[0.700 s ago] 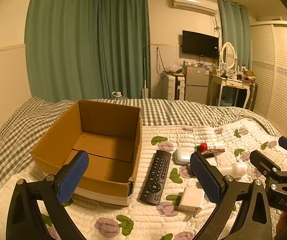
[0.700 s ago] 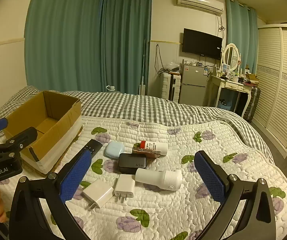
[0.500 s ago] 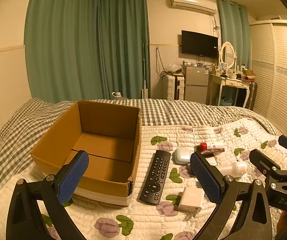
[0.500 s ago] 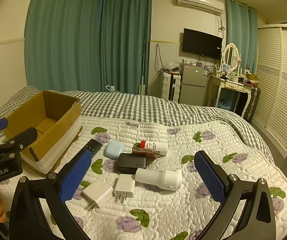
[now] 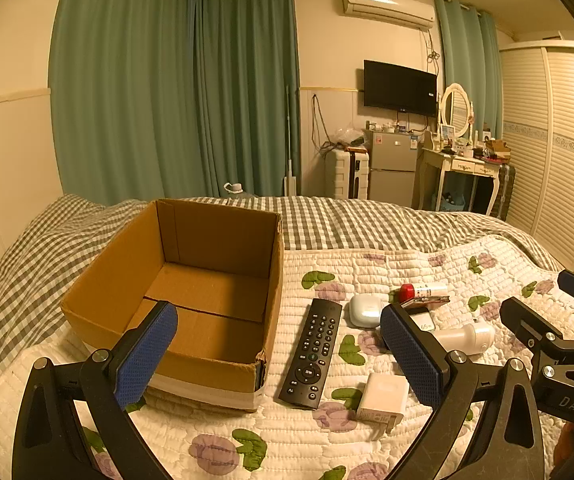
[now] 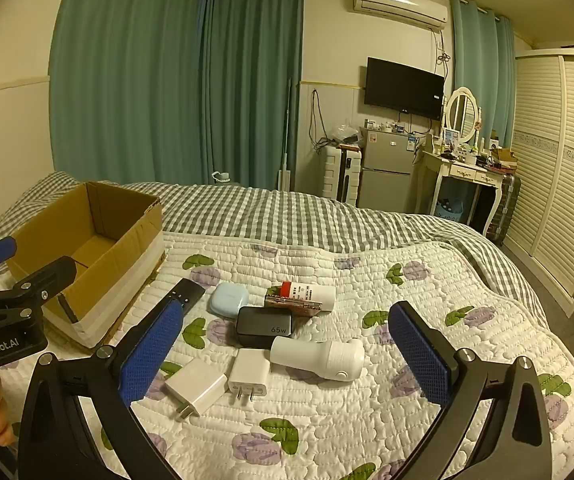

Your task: Organize rigid objects

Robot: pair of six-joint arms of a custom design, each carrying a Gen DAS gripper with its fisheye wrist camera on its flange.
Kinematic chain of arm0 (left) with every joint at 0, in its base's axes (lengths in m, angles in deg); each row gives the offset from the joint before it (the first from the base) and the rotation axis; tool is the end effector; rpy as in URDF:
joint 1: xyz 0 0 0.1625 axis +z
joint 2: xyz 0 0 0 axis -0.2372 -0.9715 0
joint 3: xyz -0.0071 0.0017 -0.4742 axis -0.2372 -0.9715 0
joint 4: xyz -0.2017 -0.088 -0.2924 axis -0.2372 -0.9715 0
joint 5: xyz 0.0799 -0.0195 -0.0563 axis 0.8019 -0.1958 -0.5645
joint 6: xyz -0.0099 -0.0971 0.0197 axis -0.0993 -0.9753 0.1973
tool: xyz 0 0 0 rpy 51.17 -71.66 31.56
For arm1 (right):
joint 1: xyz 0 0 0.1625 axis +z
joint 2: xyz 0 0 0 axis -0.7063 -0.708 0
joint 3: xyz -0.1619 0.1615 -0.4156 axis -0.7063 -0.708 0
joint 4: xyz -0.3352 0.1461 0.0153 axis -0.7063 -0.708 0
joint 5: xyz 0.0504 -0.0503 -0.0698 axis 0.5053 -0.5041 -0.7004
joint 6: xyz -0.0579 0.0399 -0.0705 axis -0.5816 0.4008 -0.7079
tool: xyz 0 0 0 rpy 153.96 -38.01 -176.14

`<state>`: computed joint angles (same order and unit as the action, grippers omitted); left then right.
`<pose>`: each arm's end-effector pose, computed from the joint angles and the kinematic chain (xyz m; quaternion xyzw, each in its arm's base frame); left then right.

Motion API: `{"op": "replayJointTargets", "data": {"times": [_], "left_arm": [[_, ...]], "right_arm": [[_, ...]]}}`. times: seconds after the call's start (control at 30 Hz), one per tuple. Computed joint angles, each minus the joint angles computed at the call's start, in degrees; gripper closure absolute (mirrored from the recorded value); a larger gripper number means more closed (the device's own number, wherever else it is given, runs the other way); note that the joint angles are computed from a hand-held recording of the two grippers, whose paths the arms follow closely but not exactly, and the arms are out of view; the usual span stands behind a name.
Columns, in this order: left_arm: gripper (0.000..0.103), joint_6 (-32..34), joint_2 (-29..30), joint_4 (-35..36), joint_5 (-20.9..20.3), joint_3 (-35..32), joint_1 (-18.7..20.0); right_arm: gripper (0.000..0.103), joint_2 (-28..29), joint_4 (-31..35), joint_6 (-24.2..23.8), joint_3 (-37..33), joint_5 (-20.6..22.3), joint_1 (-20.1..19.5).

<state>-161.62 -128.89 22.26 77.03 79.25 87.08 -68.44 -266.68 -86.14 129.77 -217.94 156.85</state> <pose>-0.0388 -0.7523 0.2801 0.2849 0.7938 -0.4510 0.2921 0.3372 -0.6702 0.0004 0.1527 -0.7735 0.4958 0.3642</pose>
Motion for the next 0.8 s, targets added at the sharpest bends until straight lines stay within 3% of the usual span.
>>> {"op": "replayJointTargets", "data": {"times": [0.8], "left_arm": [[0.0, -0.1, 0.1, 0.5, 0.0, -0.5, 0.0]], "right_arm": [[0.0, 0.1, -0.2, -0.2, -0.2, 0.0, 0.0]]}}
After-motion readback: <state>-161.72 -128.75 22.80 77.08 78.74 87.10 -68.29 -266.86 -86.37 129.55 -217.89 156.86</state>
